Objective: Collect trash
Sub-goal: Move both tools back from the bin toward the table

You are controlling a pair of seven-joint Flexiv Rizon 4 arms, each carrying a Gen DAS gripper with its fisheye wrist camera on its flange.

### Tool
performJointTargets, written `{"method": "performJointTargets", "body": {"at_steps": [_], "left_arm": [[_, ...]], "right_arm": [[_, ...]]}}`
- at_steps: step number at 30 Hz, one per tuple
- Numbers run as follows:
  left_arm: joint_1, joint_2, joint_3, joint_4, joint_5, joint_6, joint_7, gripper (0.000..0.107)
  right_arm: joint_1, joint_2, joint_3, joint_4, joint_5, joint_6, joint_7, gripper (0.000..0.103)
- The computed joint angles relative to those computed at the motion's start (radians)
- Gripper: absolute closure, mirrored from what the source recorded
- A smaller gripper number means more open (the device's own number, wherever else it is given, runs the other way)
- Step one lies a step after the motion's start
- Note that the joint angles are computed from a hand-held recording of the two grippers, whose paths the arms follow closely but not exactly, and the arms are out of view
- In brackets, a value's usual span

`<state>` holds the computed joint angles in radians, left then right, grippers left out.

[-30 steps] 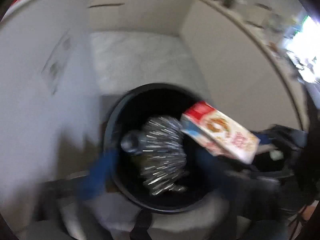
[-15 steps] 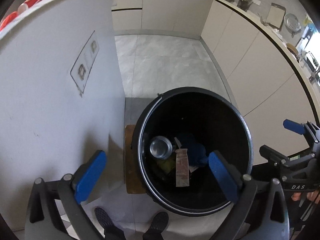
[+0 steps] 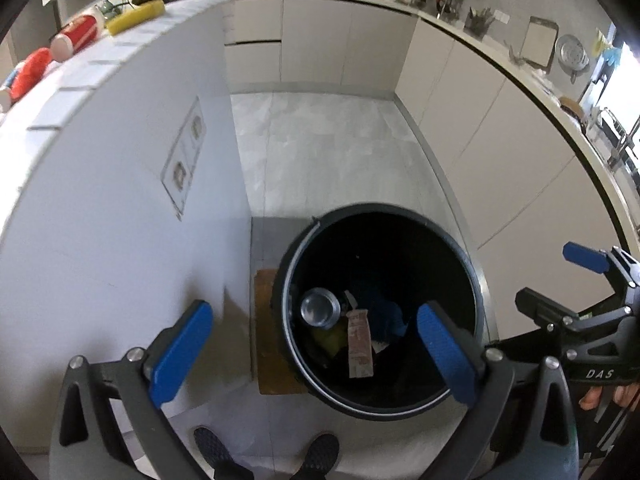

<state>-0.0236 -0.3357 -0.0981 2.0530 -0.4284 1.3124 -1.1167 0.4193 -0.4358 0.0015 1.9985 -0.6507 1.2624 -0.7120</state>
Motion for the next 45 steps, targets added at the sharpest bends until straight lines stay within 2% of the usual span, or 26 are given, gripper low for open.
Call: {"method": "performJointTargets", "body": {"at_steps": [6, 12, 17, 22, 26, 33, 37, 43, 45], "left_arm": [[0.02, 0.058, -0.02, 0.03, -0.053, 0.031, 0.054, 0.004], [0.036, 0.117, -0.032, 0.068, -0.154, 0.058, 0.15, 0.004], [0.037, 0.157, -0.01, 0.077, -0.234, 0.078, 0.207, 0.004], [0.047, 0.184, 0.006, 0.087, -0.332, 0.114, 0.293, 0.004], [0.065, 0.196, 0.015, 0.084, -0.456, 0.129, 0.4, 0.004], [0.111, 0.168, 0.04, 0.037, -0.574, 0.151, 0.539, 0.004], [0.16, 0.134, 0.042, -0.003, -0.625, 0.16, 0.612, 0.004], [0.229, 0.077, 0.015, -0.08, -0.791, 0.16, 0.795, 0.004], [0.241, 0.058, 0.036, -0.104, -0.77, 0.131, 0.795, 0.004]], "right_arm": [[0.032, 0.037, -0.021, -0.002, -0.061, -0.009, 0.085, 0.0], [0.042, 0.081, -0.014, -0.007, -0.138, -0.034, 0.161, 0.0], [0.038, 0.102, 0.004, -0.03, -0.184, -0.052, 0.249, 0.0], [0.047, 0.093, 0.008, -0.072, -0.222, -0.025, 0.33, 0.0], [0.072, 0.067, 0.037, -0.143, -0.192, -0.085, 0.311, 0.0], [0.146, -0.007, 0.057, -0.301, -0.141, -0.201, 0.266, 0.0], [0.193, -0.07, 0.05, -0.418, -0.119, -0.235, 0.248, 0.0], [0.265, -0.192, 0.032, -0.617, -0.075, -0.277, 0.193, 0.0], [0.284, -0.229, 0.025, -0.678, -0.056, -0.287, 0.172, 0.0]]}}
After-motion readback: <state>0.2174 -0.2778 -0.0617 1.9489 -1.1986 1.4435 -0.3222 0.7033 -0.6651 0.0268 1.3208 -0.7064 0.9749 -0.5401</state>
